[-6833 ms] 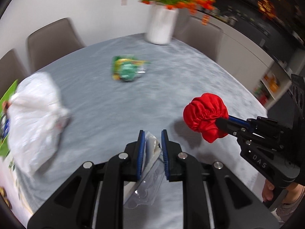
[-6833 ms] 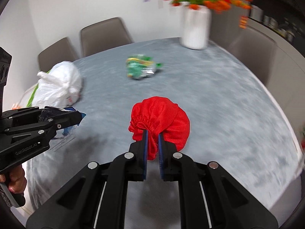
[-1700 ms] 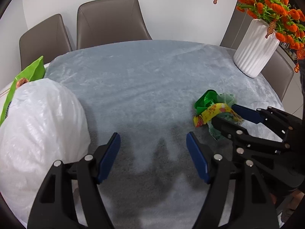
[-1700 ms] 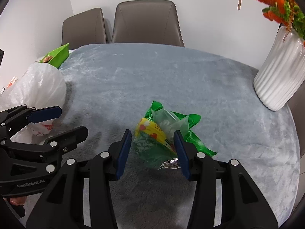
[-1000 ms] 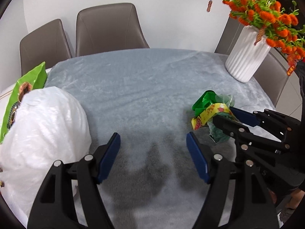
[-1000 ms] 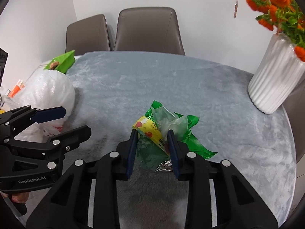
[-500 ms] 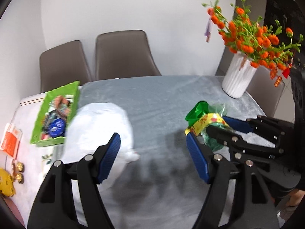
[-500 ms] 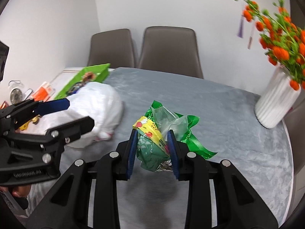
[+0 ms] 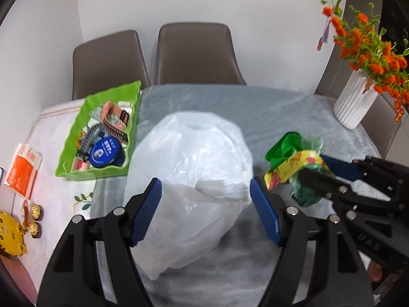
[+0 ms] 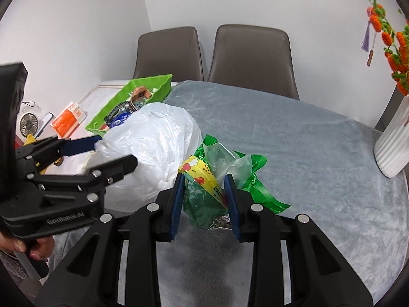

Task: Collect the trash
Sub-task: 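Grasp the white plastic bag with the left tool while the right tool holds the wrapper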

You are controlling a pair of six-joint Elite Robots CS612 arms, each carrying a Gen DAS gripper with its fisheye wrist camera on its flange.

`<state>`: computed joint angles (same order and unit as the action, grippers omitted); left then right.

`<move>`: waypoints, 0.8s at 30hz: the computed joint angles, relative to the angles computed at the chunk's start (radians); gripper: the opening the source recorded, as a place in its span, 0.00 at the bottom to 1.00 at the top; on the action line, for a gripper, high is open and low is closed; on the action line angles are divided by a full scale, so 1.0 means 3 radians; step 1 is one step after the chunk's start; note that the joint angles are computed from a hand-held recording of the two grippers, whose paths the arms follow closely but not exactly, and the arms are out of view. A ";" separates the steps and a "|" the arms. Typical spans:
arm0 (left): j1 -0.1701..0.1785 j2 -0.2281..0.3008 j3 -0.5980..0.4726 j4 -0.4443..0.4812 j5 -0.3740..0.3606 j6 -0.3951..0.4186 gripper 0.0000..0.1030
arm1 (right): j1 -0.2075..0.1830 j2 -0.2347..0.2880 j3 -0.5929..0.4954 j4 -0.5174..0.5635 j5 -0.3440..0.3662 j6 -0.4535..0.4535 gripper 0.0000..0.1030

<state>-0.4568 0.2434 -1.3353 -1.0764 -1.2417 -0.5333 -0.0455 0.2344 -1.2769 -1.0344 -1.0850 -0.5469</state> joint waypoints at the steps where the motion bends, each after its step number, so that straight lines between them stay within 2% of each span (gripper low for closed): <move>1: 0.0009 0.0010 0.0011 0.0007 -0.0024 -0.0001 0.70 | 0.0007 -0.0001 0.0017 -0.0005 -0.0018 0.0004 0.29; 6: 0.0022 0.0064 0.0027 -0.0066 0.0017 0.0074 0.70 | 0.0045 -0.0011 0.0116 -0.0044 -0.0097 0.0020 0.29; 9: 0.0023 0.0073 0.0051 -0.0117 0.0065 0.0099 0.66 | 0.0064 -0.0014 0.0158 -0.0058 -0.0128 0.0024 0.29; 17: 0.0032 0.0080 0.0042 -0.0180 0.0096 0.0193 0.35 | 0.0093 -0.0013 0.0189 -0.0072 -0.0148 0.0029 0.29; 24: 0.0017 0.0077 -0.0056 -0.0108 0.0091 0.0171 0.27 | 0.0075 -0.0016 0.0109 -0.0061 -0.0127 0.0015 0.29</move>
